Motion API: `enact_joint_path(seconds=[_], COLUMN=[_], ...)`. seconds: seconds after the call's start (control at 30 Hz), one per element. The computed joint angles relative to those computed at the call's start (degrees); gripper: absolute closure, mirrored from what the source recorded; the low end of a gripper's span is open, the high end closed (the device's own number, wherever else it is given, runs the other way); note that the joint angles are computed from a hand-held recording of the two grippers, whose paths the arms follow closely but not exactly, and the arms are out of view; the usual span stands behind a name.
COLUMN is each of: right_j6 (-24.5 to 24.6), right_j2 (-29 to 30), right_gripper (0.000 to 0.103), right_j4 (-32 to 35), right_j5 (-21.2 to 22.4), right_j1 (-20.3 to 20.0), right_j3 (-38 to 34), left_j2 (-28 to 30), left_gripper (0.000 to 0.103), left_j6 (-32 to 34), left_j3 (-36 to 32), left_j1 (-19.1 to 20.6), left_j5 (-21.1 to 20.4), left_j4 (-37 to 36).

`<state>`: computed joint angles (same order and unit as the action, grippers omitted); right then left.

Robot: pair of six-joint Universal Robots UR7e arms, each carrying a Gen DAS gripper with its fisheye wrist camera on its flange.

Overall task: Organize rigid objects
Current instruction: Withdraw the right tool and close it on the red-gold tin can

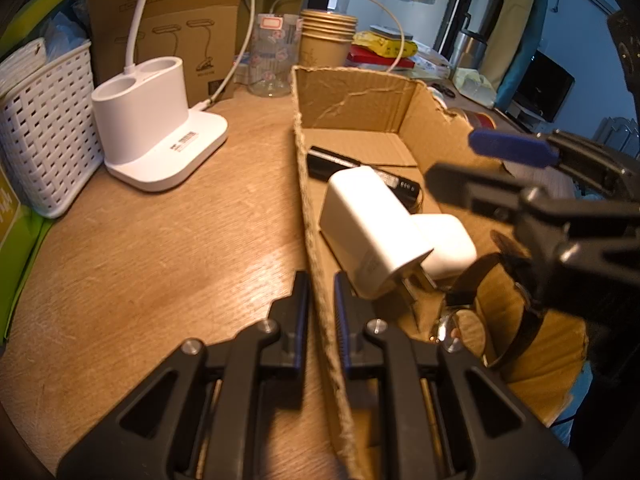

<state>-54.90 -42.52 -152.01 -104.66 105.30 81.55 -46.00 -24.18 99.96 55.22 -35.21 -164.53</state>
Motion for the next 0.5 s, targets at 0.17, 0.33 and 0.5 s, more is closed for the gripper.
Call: enact_joint_path(seconds=[0.17, 0.33, 0.5], right_j6=[0.1, 0.4, 1.2], right_j2=[-0.5, -0.8, -1.0], right_gripper=[0.041, 0.041, 0.041], right_j4=[-1.2, -1.9, -2.8], right_j5=[0.2, 0.1, 0.0], right_j1=[0.0, -0.2, -0.7], right_j3=[0.0, -0.2, -0.9], left_j2=[0.0, 0.0, 0.0], left_gripper=[0.089, 0.089, 0.089], left_j6=[0.0, 0.0, 0.0], left_j3=[0.0, 0.0, 0.0], left_j1=[0.0, 0.0, 0.0], left_j5=[0.0, 0.0, 0.0], left_j4=[0.0, 0.0, 0.0])
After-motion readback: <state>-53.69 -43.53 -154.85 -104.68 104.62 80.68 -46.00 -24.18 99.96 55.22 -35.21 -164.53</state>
